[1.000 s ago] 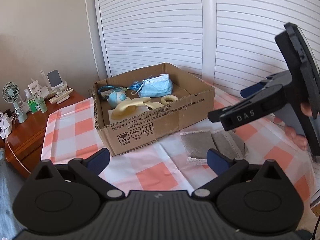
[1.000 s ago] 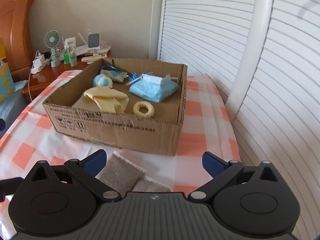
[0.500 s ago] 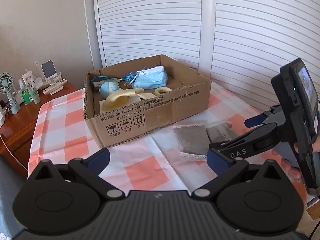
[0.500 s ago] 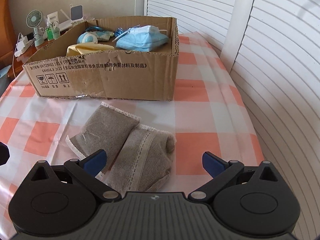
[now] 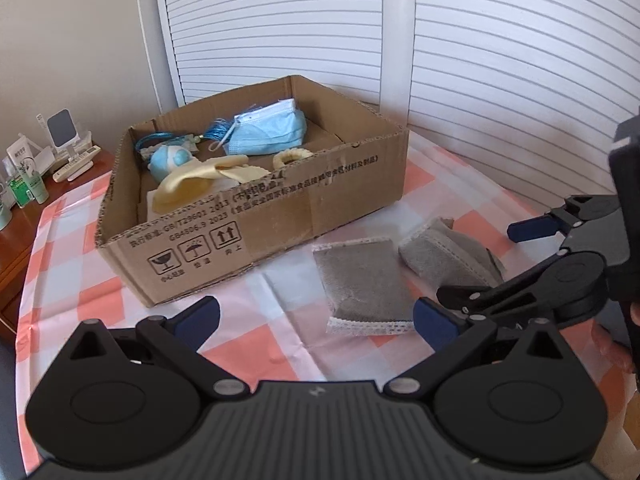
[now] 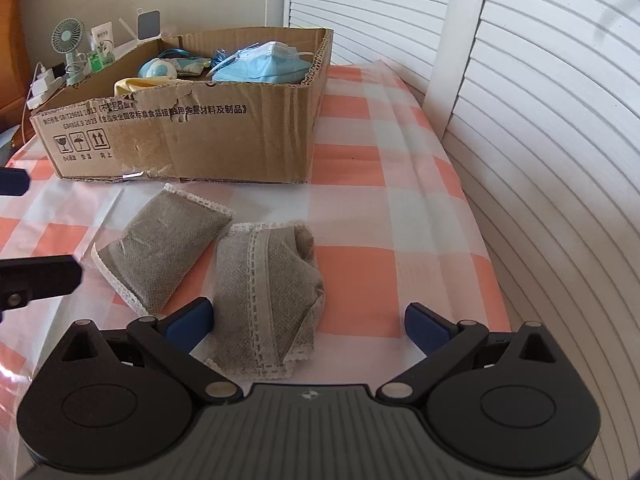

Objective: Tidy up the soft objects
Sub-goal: 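Move both grippers back toward the two grey mesh sachets, then grasp one grey sachet with the left gripper while the right gripper grasps the other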

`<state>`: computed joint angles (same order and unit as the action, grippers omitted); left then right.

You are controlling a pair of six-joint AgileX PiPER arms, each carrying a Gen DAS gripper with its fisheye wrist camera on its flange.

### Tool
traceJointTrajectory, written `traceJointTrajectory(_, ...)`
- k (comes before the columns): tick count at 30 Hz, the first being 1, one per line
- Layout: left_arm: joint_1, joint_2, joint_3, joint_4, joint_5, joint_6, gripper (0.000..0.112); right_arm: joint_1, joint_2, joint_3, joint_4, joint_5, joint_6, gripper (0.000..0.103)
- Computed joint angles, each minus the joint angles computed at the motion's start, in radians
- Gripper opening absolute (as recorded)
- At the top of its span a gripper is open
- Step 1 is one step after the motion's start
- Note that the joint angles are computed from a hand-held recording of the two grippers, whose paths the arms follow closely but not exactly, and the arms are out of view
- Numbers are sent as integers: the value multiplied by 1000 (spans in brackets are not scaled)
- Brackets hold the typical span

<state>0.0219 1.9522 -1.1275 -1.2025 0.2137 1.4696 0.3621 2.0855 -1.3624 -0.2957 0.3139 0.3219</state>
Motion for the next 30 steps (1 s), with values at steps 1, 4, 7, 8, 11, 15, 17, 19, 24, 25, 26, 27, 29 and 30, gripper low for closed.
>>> traceJointTrajectory(1, -9, 18, -21, 53, -1, -57, 102, -12, -6, 12, 62, -17, -83, 103)
traceJointTrajectory(4, -33, 80, -96, 238, 16, -260, 102, -45, -23, 60, 249, -81, -319, 103)
traceJointTrajectory(7, -54, 129, -158, 401, 28, -437, 102, -57, -33, 98, 353, -134, -443, 103)
traceJointTrajectory(8, -61, 143, -176, 450, 33, -492, 102, -58, -36, 111, 371, -152, -465, 103)
traceJointTrajectory(11, -77, 178, -221, 564, 42, -620, 102, -63, -45, 143, 504, -193, -612, 103)
traceJointTrajectory(15, -90, 209, -261, 697, 50, -781, 102, -66, -44, 143, 541, -196, -655, 103)
traceJointTrajectory(17, -92, 206, -259, 718, 47, -808, 103, -63, -44, 141, 499, -193, -610, 103)
traceJointTrajectory(19, -96, 203, -253, 758, 38, -855, 102, -59, -44, 140, 451, -193, -559, 103)
traceJointTrajectory(24, -93, 187, -239, 628, 47, -758, 71, -45, -44, 138, 361, -190, -471, 103)
traceJointTrajectory(25, -94, 183, -236, 617, 45, -748, 61, -44, -44, 137, 352, -189, -462, 103)
traceJointTrajectory(26, -95, 180, -233, 617, 45, -749, 52, -41, -44, 135, 322, -185, -431, 103)
traceJointTrajectory(27, -95, 176, -231, 633, 46, -767, 51, -39, -43, 132, 300, -180, -408, 103)
traceJointTrajectory(29, -86, 170, -225, 629, 50, -769, 49, -35, -41, 123, 284, -168, -393, 103)
traceJointTrajectory(30, -81, 166, -216, 634, 41, -776, 49, -33, -40, 120, 290, -165, -398, 103)
